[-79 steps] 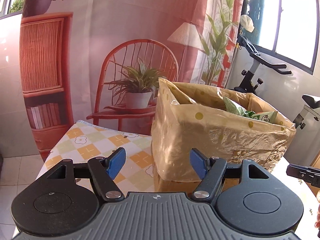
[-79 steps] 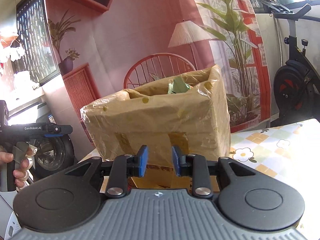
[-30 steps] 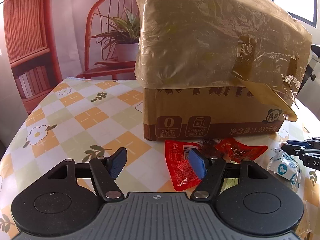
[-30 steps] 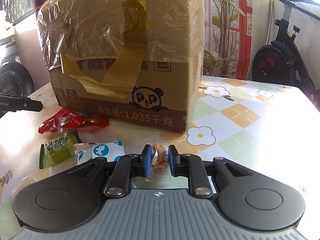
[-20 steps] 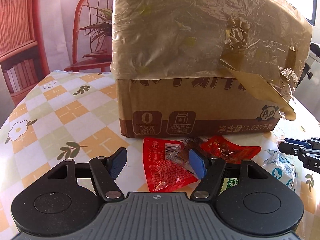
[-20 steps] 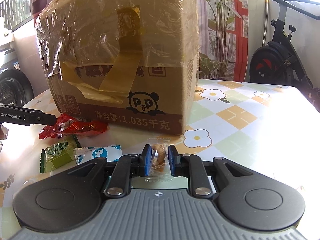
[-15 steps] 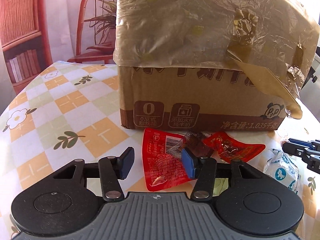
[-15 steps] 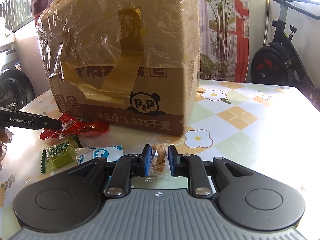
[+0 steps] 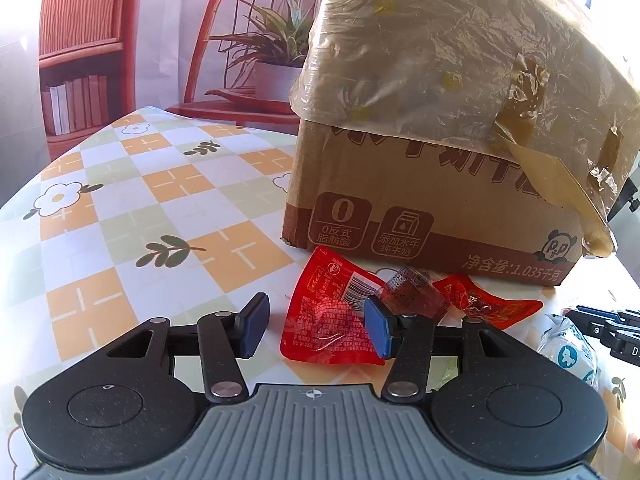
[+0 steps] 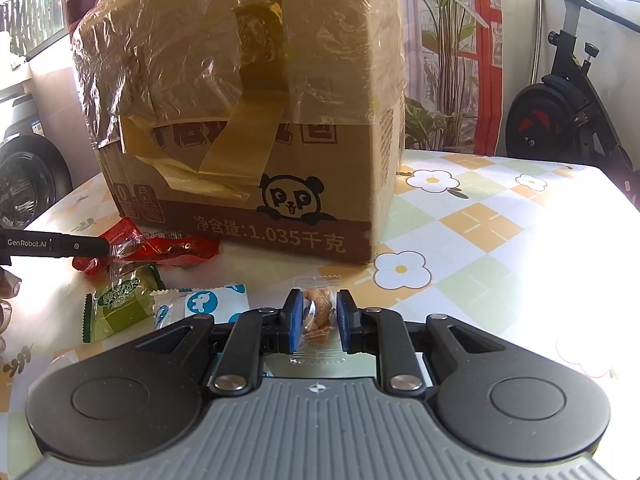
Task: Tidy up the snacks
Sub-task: 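Lower the left tool onto the red packet and grasp it while the right holds the clear candy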
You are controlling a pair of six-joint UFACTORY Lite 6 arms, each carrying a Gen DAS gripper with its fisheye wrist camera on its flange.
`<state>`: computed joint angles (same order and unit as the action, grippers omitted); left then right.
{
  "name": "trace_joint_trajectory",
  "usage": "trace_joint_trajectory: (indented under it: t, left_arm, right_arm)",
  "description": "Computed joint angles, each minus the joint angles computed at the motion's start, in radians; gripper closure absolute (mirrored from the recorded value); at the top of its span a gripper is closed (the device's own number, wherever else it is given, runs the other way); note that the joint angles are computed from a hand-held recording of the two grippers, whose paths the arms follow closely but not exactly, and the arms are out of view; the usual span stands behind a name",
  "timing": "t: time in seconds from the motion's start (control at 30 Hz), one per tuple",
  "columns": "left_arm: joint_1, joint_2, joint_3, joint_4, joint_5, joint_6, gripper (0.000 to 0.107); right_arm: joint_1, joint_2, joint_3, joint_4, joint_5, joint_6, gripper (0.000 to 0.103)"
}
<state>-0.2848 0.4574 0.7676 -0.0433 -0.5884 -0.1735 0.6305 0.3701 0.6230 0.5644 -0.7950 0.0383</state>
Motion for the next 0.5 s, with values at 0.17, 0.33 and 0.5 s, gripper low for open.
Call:
trace_joint_trajectory:
  t: [0.17,0.33,0.5]
  left_arm:
    - [-0.017,0.004,-0.006,-0.091,-0.019,0.040,0.051]
    - [-0.016,0.006,-0.006,-0.144,-0.025,0.060,0.051]
    - [-0.039,0.013,0.016,-0.205,0.003,0.148,0.045]
  right_arm:
    - [0.001,-0.001,-0.007,-0.001,-0.012,0.004,0.083]
    - [0.003,-0.003,-0.010,-0.003,-0.019,0.008,0.083]
    - [0.002,-0.007,-0.016,-0.009,-0.023,0.013,0.083]
